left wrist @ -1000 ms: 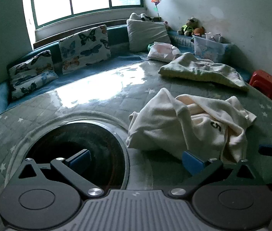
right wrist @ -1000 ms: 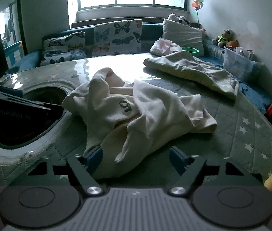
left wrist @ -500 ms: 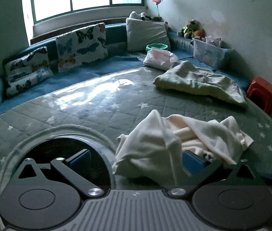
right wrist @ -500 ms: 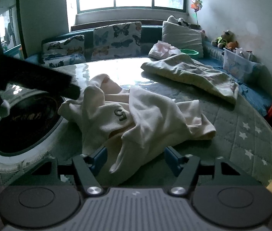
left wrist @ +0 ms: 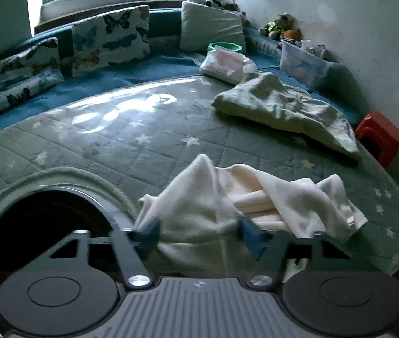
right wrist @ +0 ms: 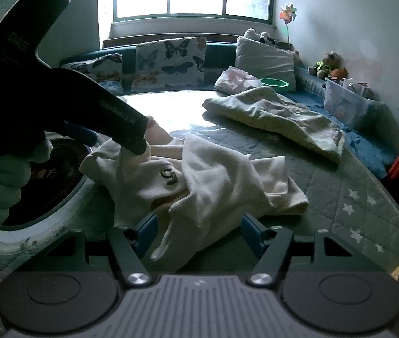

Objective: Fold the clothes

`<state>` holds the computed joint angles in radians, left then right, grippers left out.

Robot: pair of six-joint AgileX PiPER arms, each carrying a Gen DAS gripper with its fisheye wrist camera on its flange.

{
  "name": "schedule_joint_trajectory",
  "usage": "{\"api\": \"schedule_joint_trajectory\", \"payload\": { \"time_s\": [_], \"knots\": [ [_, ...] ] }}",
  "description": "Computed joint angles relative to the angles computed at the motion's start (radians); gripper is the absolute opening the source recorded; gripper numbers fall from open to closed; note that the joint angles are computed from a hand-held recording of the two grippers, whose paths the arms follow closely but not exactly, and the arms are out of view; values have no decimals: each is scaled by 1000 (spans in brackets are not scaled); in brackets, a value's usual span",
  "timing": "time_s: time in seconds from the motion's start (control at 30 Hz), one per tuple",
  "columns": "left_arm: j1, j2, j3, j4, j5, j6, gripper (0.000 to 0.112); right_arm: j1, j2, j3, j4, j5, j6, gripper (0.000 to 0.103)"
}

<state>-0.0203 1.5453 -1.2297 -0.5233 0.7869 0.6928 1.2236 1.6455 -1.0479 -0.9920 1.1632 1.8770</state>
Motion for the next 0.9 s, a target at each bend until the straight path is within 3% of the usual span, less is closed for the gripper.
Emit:
{"api": "schedule_joint_trajectory", "payload": {
  "time_s": [0.1, 0.2, 0.73, 0.9],
  "knots": [
    [24, 6, -3, -45, 34, 50, 17, 1, -4, 2, 2, 8, 2, 66],
    [53, -11, 17, -73, 32, 93, 10, 3, -6, 4, 1, 10, 7, 66],
    [279, -75, 78, -195, 134, 343, 7, -78, 30, -42, -34, -33, -44, 53],
    [297, -74, 71, -223, 153, 393, 12, -124, 33, -9, -21, -103, -58, 31]
  ]
}}
